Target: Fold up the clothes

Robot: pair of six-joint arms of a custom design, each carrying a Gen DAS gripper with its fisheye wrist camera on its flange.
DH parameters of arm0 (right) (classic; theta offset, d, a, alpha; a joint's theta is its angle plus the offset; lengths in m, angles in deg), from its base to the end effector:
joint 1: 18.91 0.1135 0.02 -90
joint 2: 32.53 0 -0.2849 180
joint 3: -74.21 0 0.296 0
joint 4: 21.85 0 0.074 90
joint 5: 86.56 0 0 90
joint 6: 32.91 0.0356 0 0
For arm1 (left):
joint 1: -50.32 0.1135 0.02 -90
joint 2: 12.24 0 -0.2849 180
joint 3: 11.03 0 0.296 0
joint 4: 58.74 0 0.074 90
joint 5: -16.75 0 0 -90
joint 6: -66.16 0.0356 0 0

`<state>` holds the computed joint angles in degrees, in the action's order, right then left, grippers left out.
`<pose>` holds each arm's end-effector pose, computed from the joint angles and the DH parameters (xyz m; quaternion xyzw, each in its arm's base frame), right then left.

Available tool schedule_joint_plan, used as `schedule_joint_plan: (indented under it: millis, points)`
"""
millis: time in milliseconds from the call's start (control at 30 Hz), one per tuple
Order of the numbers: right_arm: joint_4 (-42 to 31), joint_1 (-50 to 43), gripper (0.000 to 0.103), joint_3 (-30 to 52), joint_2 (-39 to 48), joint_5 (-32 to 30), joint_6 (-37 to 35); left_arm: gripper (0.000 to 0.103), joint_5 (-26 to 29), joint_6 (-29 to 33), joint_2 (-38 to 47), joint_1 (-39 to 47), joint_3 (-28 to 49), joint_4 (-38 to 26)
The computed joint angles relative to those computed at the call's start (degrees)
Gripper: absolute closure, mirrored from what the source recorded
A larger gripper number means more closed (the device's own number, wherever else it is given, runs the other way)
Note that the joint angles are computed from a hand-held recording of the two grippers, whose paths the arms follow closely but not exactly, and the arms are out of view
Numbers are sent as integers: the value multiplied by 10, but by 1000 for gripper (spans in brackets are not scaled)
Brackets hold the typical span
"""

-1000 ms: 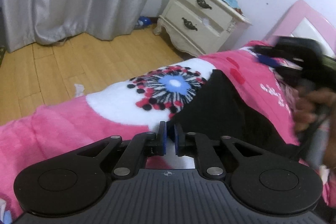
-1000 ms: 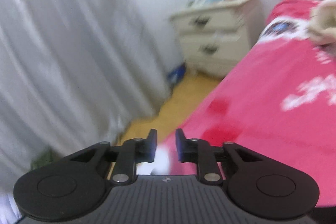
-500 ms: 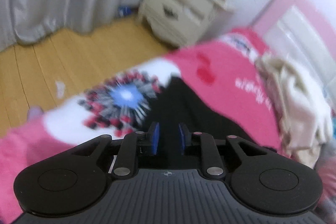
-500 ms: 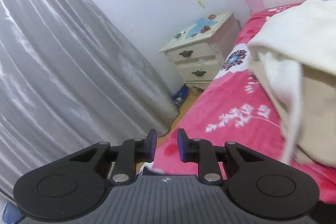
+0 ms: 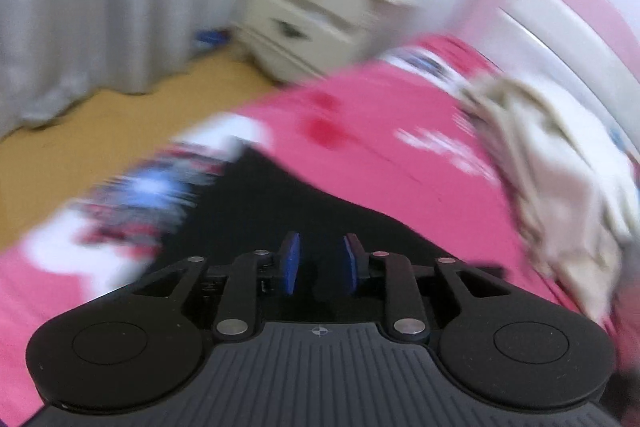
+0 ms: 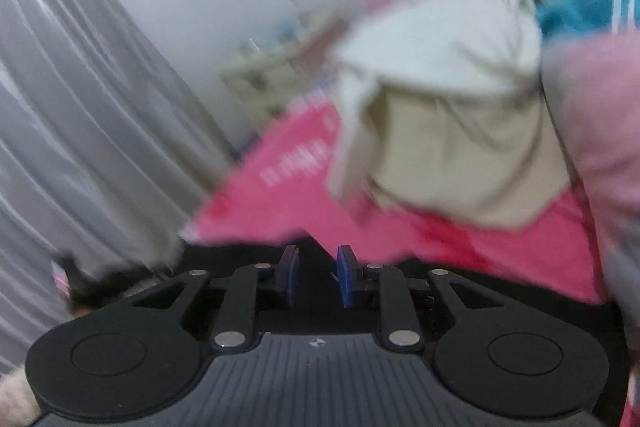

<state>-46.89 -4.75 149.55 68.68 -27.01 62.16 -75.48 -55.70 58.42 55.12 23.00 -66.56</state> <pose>0.3909 0.1172 0.1826 -0.1596 0.8995 0.2979 0.2769 0.2404 0.0216 0.1290 -0.2971 0.8727 -0.0731 0.3805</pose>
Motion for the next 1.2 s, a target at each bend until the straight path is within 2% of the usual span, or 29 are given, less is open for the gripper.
schedule_joint_plan:
  millis: [133,267,400,433,533,733,767,800,833,967,1033,1133,1167,1200]
  points:
    - [23,35,79,60,123,21,14,79,7,-31,119,-78,32,89]
    - [26,81,78,169,239,29,37,79,-9,-60,208,-100,55,124]
    - [14,126,61,281,323,67,27,79,-12,-82,225,-86,20,195]
    - [5,133,61,311,344,72,34,79,-7,-90,223,-81,9,211]
    - [-28,150,60,397,398,88,50,79,18,-108,224,-61,-2,241]
    - [-134,169,60,539,484,102,40,79,8,-111,260,-63,35,236]
    - [-149,170,72,550,492,100,29,79,6,-113,266,-63,37,240]
    - [-156,172,93,550,493,105,12,79,5,-116,270,-62,37,245]
    - [-146,174,99,531,483,118,-4,79,3,-119,273,-62,37,251]
    - [-63,182,102,438,436,191,-50,80,-8,-130,284,-63,32,278]
    - [-21,187,102,417,429,243,-42,80,-21,-131,289,-69,34,284]
    - [36,179,100,385,415,280,-18,80,-31,-133,287,-73,35,285]
    - [61,172,100,362,402,265,-14,80,-32,-134,285,-74,35,285]
    - [80,160,99,335,383,217,-14,80,-33,-131,281,-75,33,283]
